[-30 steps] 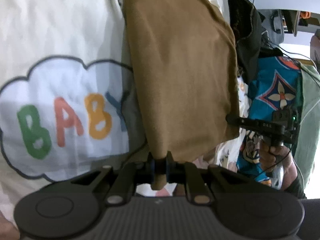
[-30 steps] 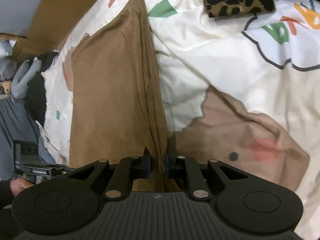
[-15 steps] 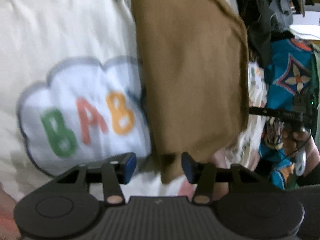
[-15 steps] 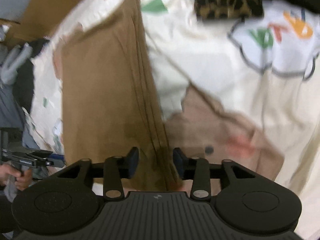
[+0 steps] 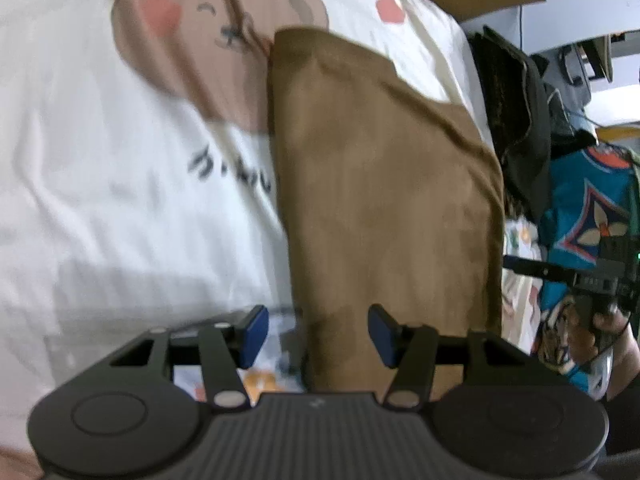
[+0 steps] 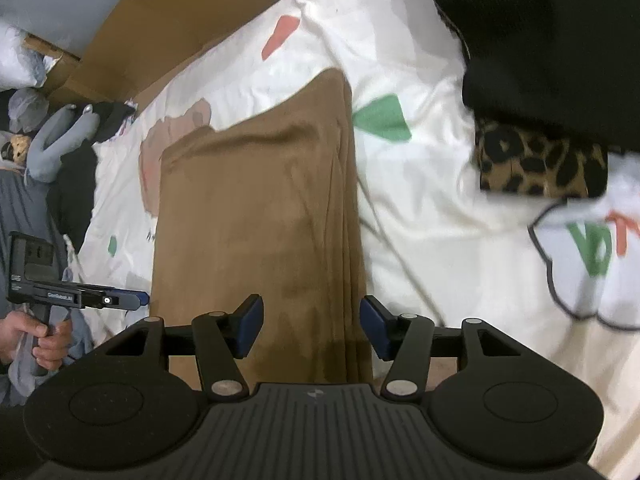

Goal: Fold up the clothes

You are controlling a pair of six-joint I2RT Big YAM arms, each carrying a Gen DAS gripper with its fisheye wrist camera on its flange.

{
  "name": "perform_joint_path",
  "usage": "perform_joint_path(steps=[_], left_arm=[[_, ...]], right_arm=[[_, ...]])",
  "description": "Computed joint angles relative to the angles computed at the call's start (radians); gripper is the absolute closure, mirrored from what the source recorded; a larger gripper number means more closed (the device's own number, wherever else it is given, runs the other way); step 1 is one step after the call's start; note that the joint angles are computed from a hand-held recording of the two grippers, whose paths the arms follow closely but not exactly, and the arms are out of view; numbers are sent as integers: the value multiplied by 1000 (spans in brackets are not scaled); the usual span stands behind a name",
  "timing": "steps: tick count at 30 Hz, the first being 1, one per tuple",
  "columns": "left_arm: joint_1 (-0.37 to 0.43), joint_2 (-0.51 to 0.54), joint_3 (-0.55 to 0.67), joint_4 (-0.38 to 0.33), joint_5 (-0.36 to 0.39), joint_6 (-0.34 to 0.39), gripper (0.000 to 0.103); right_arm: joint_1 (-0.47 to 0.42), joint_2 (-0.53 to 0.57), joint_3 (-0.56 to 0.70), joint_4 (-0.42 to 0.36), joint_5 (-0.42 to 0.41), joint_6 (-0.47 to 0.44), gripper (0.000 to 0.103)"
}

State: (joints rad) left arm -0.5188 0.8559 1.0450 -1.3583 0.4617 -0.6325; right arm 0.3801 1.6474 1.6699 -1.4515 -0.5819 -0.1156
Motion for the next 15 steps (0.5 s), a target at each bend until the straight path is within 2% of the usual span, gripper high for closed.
perform_joint_path(steps=[5, 8, 15], left_arm=[[11, 44, 24, 36, -32, 12, 39], [25, 63, 31, 53, -41, 19, 39], [28, 132, 47, 143, -77, 3, 39]], right_arm=[[21, 20, 13, 48, 16, 24, 42], [35, 35, 24, 77, 23, 34, 42], [57, 49, 27, 159, 49, 89, 42]])
